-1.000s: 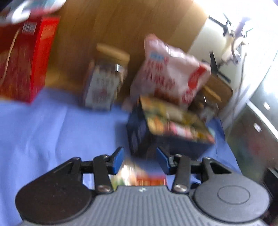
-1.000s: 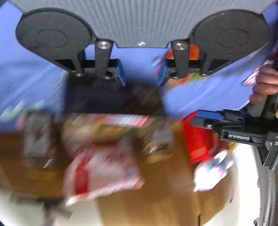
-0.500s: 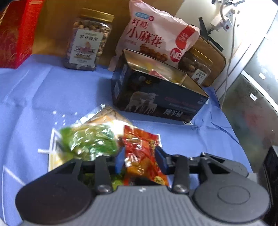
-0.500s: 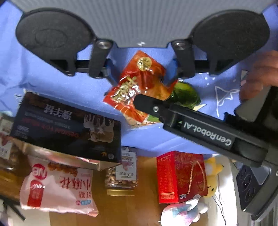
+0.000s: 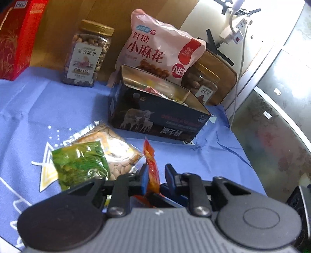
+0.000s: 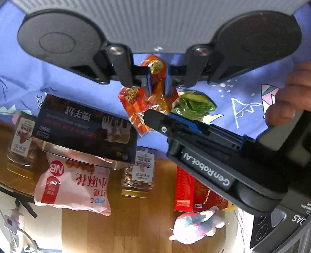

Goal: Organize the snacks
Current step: 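Grasp the red spicy snack packet with the left gripper, then carry the red packet into the tin box and open the left gripper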

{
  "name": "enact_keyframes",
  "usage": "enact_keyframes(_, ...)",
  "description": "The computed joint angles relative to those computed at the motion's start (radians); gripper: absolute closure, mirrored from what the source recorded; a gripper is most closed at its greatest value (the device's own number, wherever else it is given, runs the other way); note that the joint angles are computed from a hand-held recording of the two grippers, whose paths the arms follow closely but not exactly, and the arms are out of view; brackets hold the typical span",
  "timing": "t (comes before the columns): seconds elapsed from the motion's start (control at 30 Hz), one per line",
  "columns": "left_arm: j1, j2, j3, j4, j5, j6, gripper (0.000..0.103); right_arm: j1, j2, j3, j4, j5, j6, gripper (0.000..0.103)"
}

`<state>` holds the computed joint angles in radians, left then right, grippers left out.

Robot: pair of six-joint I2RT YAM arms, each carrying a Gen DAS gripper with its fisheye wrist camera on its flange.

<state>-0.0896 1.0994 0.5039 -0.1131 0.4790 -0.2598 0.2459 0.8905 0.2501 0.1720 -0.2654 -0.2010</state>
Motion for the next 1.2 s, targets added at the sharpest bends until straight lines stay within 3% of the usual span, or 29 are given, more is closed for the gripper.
enact_keyframes(0.13,-0.064,0.063,0.023,0.023,-0.049,0.018,0.078,-0.044,-0.01,-0.007,-0.005,-0.029,0.029,0.088)
enact_keyframes(0.23,-0.096,0.15,0.053,0.045,-0.082,-0.01,0.085,-0.054,-0.004,-0.012,0.0,-0.018,0.034,0.088)
enact_keyframes(0.3,-0.075,0.18,0.056,0.067,-0.038,-0.034,0.086,-0.074,-0.002,-0.011,-0.004,-0.033,0.042,0.086)
enact_keyframes(0.37,-0.073,0.182,0.053,0.078,-0.044,-0.045,0.088,-0.097,0.006,0.004,-0.034,-0.045,0.052,0.074)
enact_keyframes(0.4,-0.069,0.182,0.052,0.079,-0.042,-0.045,0.088,-0.102,0.008,0.008,-0.044,-0.028,0.062,0.052)
enact_keyframes(0.43,-0.06,0.184,0.052,0.077,-0.029,-0.045,0.088,-0.111,0.007,0.01,-0.05,-0.023,0.072,0.037)
enact_keyframes(0.53,-0.041,0.174,0.053,0.063,0.003,-0.043,0.09,-0.155,0.088,0.063,-0.094,-0.078,0.076,0.034)
enact_keyframes(0.57,-0.033,0.166,0.051,0.064,0.03,-0.046,0.091,-0.161,0.094,0.067,-0.092,-0.094,0.077,0.035)
enact_keyframes(0.63,-0.025,0.148,0.055,0.058,0.078,-0.048,0.092,-0.155,0.097,0.067,-0.089,-0.108,0.064,0.06)
enact_keyframes(0.67,-0.035,0.138,0.063,0.043,0.071,-0.047,0.092,-0.15,0.086,0.058,-0.075,-0.104,0.069,0.062)
enact_keyframes(0.73,-0.047,0.121,0.076,0.032,0.069,-0.046,0.092,-0.164,0.066,0.049,-0.05,-0.137,0.082,0.082)
enact_keyframes(0.97,-0.062,0.078,0.213,0.017,0.08,-0.027,0.092,-0.126,0.004,0.063,0.126,-0.03,0.073,0.083)
enact_keyframes(1.2,-0.069,0.356,0.456,0.092,0.068,-0.091,0.092,-0.183,0.317,0.253,0.294,0.01,-0.061,0.083)
